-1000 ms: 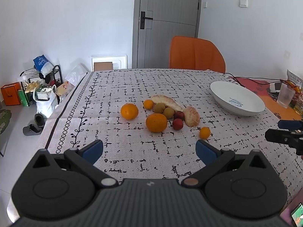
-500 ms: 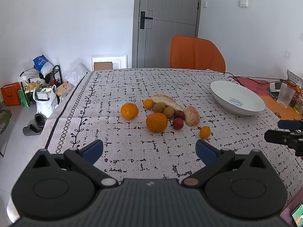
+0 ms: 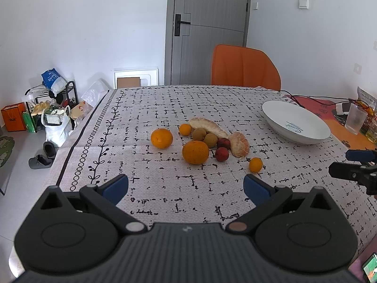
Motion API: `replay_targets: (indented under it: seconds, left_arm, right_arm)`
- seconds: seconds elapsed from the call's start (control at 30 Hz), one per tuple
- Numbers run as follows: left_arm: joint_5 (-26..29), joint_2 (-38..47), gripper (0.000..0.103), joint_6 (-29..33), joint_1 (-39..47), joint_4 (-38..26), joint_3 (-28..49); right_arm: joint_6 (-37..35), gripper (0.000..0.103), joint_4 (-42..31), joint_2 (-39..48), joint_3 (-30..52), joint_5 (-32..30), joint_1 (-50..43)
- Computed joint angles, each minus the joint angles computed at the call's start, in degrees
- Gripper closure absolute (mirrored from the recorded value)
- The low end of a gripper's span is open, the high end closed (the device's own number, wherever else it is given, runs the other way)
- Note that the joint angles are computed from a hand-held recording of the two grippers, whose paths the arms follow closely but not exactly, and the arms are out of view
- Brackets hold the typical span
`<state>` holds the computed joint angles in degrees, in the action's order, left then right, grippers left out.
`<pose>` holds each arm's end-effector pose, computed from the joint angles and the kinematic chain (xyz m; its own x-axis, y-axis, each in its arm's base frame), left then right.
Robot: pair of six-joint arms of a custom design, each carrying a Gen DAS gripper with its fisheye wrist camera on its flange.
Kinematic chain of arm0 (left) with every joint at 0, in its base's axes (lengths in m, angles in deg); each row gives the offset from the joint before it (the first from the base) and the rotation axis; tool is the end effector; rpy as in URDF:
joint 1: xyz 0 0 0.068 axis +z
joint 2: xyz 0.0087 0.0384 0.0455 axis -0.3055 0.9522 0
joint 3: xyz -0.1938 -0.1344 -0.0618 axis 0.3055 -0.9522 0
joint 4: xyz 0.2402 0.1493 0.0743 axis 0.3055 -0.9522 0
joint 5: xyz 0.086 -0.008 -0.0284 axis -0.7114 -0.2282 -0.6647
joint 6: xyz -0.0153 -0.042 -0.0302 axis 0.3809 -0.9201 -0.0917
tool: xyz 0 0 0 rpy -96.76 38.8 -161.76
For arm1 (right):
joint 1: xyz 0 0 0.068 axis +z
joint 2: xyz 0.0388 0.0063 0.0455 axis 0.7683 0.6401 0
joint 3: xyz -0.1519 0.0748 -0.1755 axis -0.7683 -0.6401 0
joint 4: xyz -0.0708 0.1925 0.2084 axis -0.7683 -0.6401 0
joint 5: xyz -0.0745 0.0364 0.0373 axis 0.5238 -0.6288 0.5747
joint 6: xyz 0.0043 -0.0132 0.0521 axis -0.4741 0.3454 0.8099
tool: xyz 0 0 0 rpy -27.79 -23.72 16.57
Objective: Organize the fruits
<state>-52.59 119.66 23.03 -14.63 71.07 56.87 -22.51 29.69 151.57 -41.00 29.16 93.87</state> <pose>0.3500 0.0013 0.0627 -0.4866 0.2709 -0.8306 0.5393 0.8411 -0.0417 0.2295 0.1890 0.0333 -0.4776 0.1852 -0.8588 0.0951 0.9827 0.1590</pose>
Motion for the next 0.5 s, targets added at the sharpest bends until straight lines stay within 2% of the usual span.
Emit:
replay_targets:
  seconds: [0.5]
  left_arm:
    - [0.26, 0.21, 0.000, 0.21, 0.33, -0.51, 0.54]
  right_arm:
    - [-0.88, 0.000, 0.67, -0.01, -0.18, 0.07, 0.17]
